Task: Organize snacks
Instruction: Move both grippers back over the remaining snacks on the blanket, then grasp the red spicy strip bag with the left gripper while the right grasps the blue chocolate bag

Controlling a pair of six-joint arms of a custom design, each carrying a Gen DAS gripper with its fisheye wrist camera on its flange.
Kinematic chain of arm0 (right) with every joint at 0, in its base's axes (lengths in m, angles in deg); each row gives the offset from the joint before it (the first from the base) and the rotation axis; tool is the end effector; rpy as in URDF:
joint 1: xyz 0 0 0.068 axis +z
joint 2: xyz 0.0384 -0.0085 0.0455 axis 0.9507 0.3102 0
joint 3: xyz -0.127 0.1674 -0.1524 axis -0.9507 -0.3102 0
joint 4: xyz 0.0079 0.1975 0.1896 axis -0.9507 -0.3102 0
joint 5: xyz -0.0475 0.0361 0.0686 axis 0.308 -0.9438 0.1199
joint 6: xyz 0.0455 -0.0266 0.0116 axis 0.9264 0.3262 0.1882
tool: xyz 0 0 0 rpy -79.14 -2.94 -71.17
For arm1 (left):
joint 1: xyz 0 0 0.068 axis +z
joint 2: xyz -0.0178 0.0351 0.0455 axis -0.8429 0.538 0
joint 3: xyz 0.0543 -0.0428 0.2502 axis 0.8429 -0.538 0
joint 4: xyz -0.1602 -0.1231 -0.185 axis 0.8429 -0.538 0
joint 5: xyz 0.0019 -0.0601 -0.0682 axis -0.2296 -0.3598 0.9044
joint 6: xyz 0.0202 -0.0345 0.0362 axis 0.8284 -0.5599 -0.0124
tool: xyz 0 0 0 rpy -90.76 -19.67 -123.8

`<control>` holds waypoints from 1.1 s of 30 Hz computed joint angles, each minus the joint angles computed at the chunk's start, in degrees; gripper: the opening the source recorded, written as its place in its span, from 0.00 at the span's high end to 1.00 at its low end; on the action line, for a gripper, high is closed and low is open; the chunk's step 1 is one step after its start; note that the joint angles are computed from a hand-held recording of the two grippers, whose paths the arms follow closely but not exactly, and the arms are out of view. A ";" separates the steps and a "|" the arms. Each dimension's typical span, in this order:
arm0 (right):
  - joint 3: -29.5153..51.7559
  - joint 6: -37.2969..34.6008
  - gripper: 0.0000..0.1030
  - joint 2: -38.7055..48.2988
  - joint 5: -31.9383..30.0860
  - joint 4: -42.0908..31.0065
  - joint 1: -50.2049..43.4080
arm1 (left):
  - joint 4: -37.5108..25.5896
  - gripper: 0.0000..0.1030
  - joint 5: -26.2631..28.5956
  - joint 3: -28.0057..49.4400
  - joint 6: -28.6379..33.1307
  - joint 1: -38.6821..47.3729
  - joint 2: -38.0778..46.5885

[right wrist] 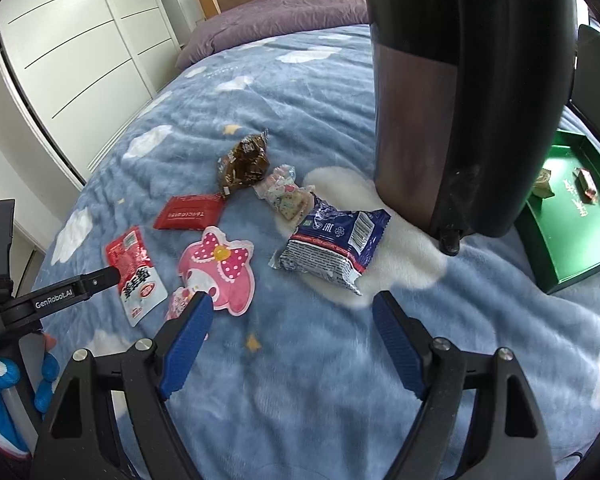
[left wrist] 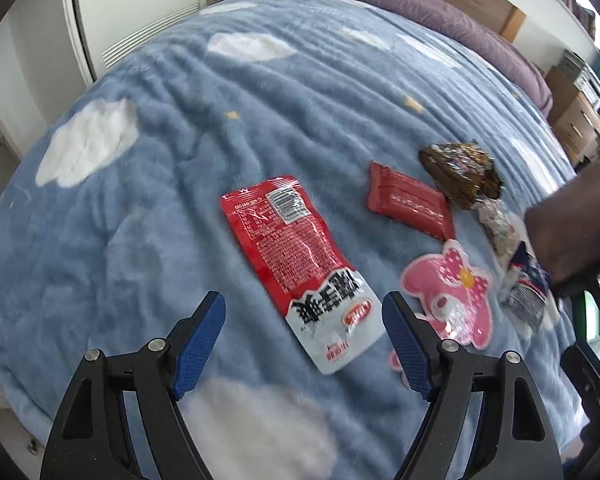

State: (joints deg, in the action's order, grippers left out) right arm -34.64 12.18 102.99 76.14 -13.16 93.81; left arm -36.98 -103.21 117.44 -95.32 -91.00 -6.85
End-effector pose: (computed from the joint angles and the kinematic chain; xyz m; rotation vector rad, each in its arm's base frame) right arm 0.2270 0.0930 0.2374 -0.1472 2.5382 0.3318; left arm 0.2424 -0.1498 0.2083 -0.4577 2.6379 -0.0965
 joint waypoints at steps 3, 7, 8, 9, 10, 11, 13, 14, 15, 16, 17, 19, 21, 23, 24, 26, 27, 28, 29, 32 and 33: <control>0.23 1.02 0.00 2.22 0.60 1.67 -0.01 | 1.59 0.26 0.65 -0.33 -1.34 0.92 1.67; 0.91 2.43 0.00 5.21 1.84 4.09 0.21 | 2.96 0.26 0.74 -0.23 -2.22 1.48 3.96; 1.13 2.77 0.00 5.87 2.18 4.52 0.31 | 3.46 0.26 0.81 -0.33 -2.45 1.70 4.45; 1.37 3.22 0.00 6.66 2.52 5.06 0.36 | 3.76 0.26 0.73 -0.39 -2.57 1.85 4.77; 1.62 3.72 0.00 7.43 2.86 5.56 0.40 | 4.14 0.26 0.55 -0.50 -2.82 2.02 5.15; 1.75 4.09 0.00 7.89 3.23 5.84 0.51 | 4.63 0.26 0.60 -0.67 -2.90 2.24 5.39; 2.05 4.89 0.00 9.14 3.88 6.78 0.57 | 5.31 0.26 0.66 -0.72 -2.99 2.59 6.04; 2.17 5.29 0.00 9.74 3.95 7.24 0.44 | 5.59 0.26 0.60 -0.76 -3.03 2.68 6.26; 2.30 5.59 0.00 10.33 4.12 7.67 0.35 | 6.04 0.26 0.67 -0.87 -3.00 2.83 6.45; 2.40 5.88 0.00 10.87 4.38 8.10 0.27 | 6.52 0.26 0.63 -1.00 -3.12 2.91 6.69; 2.43 6.15 0.00 11.35 4.68 8.54 0.21 | 6.87 0.26 0.53 -1.06 -3.27 2.90 6.93; 2.65 6.76 0.00 12.59 5.08 9.27 -0.02 | 7.51 0.25 0.38 -1.20 -3.78 2.79 7.44; 2.86 7.29 0.00 13.76 5.44 9.96 -0.25 | 8.27 0.22 0.29 -1.20 -4.26 2.77 8.16; 3.09 7.92 0.00 15.01 6.09 10.61 -0.39 | 8.73 0.20 -0.02 -1.02 -4.78 2.63 8.97; 3.25 8.33 0.00 15.76 6.27 10.98 -0.50 | 8.95 0.18 -0.13 -0.83 -4.99 2.50 9.58; 3.82 8.75 0.00 17.43 5.89 11.60 -0.86 | 9.11 0.15 -0.43 0.10 -4.83 2.46 11.22; 4.07 8.85 0.00 18.19 6.02 11.86 -0.86 | 8.86 0.13 -0.81 0.74 -4.74 2.25 12.18; 4.36 8.89 0.00 18.99 6.31 12.16 -0.84 | 8.76 0.12 -0.96 0.83 -4.80 2.12 12.43; 4.69 8.95 0.00 19.81 6.56 12.48 -0.83 | 8.80 0.11 -1.08 0.88 -4.90 2.12 12.75; 5.45 8.94 0.00 21.69 7.37 12.85 -0.57 | 8.34 0.07 -1.20 2.17 -5.02 2.11 14.63; 5.92 8.89 0.00 22.62 7.58 12.71 -0.51 | 8.18 0.05 -1.32 2.59 -5.25 2.07 15.26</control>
